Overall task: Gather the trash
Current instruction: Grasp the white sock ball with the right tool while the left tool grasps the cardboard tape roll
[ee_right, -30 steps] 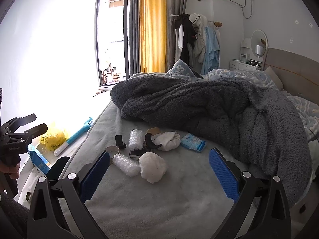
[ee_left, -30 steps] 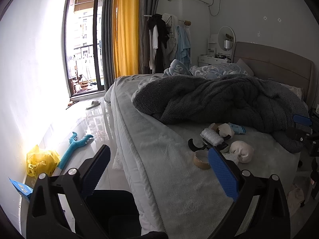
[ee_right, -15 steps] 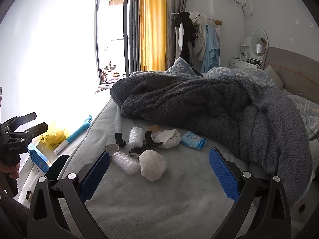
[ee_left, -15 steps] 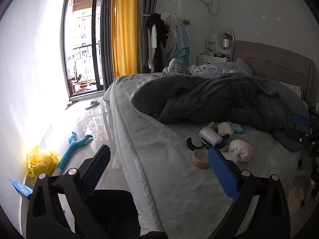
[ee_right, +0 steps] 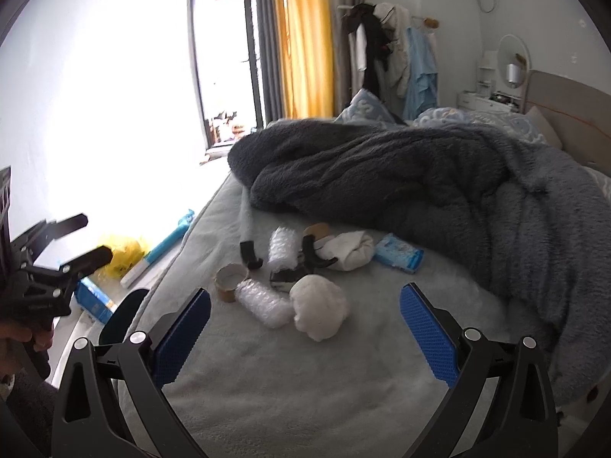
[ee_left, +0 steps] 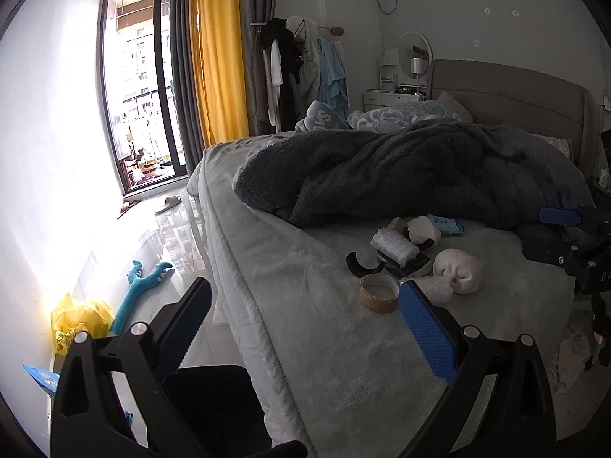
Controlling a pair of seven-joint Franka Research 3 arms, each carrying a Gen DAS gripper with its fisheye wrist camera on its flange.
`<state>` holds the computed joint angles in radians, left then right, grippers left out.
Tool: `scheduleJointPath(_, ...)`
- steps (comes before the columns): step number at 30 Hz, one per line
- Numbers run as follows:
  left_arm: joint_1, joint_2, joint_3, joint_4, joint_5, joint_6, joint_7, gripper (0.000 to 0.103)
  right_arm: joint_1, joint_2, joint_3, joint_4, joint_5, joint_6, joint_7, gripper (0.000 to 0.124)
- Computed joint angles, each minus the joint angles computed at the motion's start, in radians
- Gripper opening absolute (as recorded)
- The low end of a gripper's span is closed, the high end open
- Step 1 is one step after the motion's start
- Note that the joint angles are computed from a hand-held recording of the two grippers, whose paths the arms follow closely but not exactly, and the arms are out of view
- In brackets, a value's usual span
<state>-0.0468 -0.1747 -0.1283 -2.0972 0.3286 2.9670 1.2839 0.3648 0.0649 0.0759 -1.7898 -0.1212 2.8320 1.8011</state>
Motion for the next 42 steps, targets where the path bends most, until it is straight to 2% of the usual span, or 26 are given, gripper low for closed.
scheduleJointPath(7,-0.062,0.067,0.048,0.055,-0.227,-0.065,0.214,0.099,0.006,0.077,0.011,0.109,0.116,-0.090,-0.107,0.100)
scheduleJointPath(11,-0.062,0.116,0.048,0.109,-0.371,-0.119,0.330,0.099,0.006,0.142,0.011,0.195,0.179,-0.172,-0.155,0.098)
scheduleJointPath(17,-0.027,0.180,0.016,0.180,-0.443,-0.182,0.443,0.098,0.005,0.220,0.000,0.300,0.228,-0.280,-0.202,0.077)
scheduleJointPath(20,-0.011,0.209,-0.001,0.218,-0.536,-0.221,0.532,0.095,0.002,0.242,-0.008,0.328,0.236,-0.319,-0.208,0.074)
scheduleJointPath(24,0.007,0.254,-0.028,0.275,-0.623,-0.279,0.620,0.088,-0.019,0.272,-0.001,0.364,0.292,-0.351,-0.237,0.069)
scheduleJointPath(36,0.030,0.370,-0.087,0.403,-0.678,-0.415,0.744,0.084,-0.051,0.350,-0.001,0.467,0.378,-0.443,-0.262,0.058)
scheduleJointPath(41,0.026,0.418,-0.096,0.455,-0.651,-0.466,0.746,0.080,-0.061,0.390,0.003,0.534,0.398,-0.495,-0.279,0.038)
scheduleJointPath(42,0.024,0.430,-0.096,0.468,-0.638,-0.473,0.739,0.079,-0.060,0.398,0.003,0.550,0.398,-0.501,-0.280,0.038)
